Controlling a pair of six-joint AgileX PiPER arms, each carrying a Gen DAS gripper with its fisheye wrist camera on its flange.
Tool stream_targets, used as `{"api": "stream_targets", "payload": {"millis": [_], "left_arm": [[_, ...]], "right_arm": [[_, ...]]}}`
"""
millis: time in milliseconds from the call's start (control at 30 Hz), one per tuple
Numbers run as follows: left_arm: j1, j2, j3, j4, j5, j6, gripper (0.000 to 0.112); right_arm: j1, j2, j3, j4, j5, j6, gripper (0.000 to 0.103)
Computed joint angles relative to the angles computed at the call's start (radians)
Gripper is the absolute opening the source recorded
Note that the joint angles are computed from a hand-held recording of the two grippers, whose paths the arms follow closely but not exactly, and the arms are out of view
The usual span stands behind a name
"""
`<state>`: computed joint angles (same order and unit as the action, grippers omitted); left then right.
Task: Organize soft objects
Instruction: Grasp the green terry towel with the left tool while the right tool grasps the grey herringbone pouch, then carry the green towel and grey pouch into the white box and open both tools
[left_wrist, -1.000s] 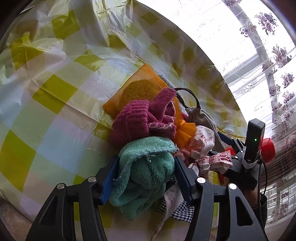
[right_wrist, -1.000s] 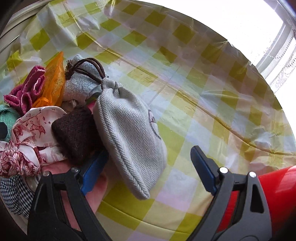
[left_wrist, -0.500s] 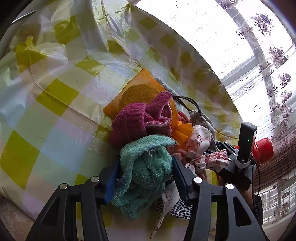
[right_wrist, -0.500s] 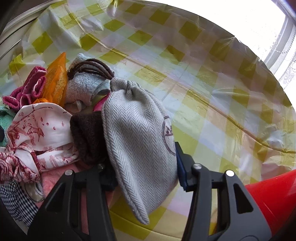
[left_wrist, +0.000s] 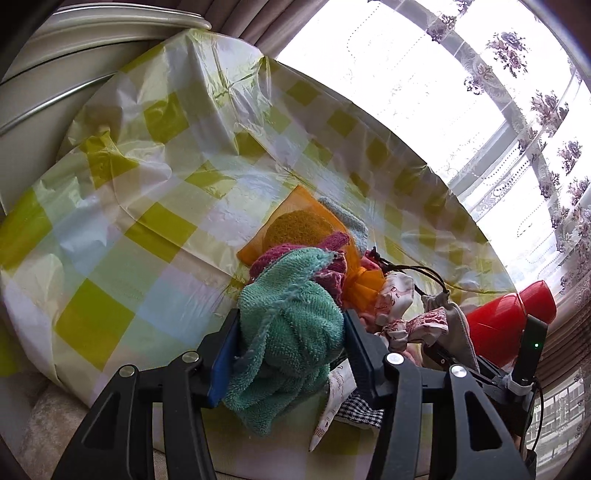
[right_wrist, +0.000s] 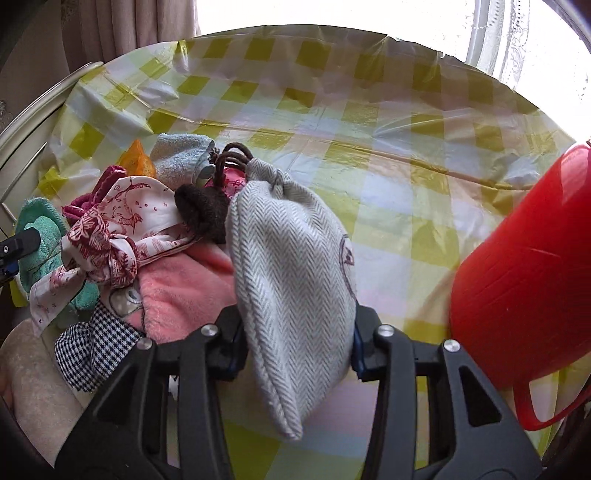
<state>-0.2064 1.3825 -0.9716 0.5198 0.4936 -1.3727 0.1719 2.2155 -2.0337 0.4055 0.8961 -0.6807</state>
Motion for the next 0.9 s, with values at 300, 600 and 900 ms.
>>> {"api": "stream_targets", "payload": {"millis": [300,600,900], "left_arm": [[-0.178,-0.074,0.0,0.304,0.17,-0.279,0.054],[-0.292,-0.062,-0.06,0.343,0.201,-0.305,0.054],[-0.347,0.043,-0.183,0.234,0.085,-0.187,0.054]], "right_arm": [[-0.084,-0.203,0.321,0.121,-0.07,-0.101,0.044],[-0.203,-0.365,0.529,0.212,-0.085,-0.202,0.044],[-0.4,-0.479,0.65,0.258,-0.03,-0.29,0.044]]}}
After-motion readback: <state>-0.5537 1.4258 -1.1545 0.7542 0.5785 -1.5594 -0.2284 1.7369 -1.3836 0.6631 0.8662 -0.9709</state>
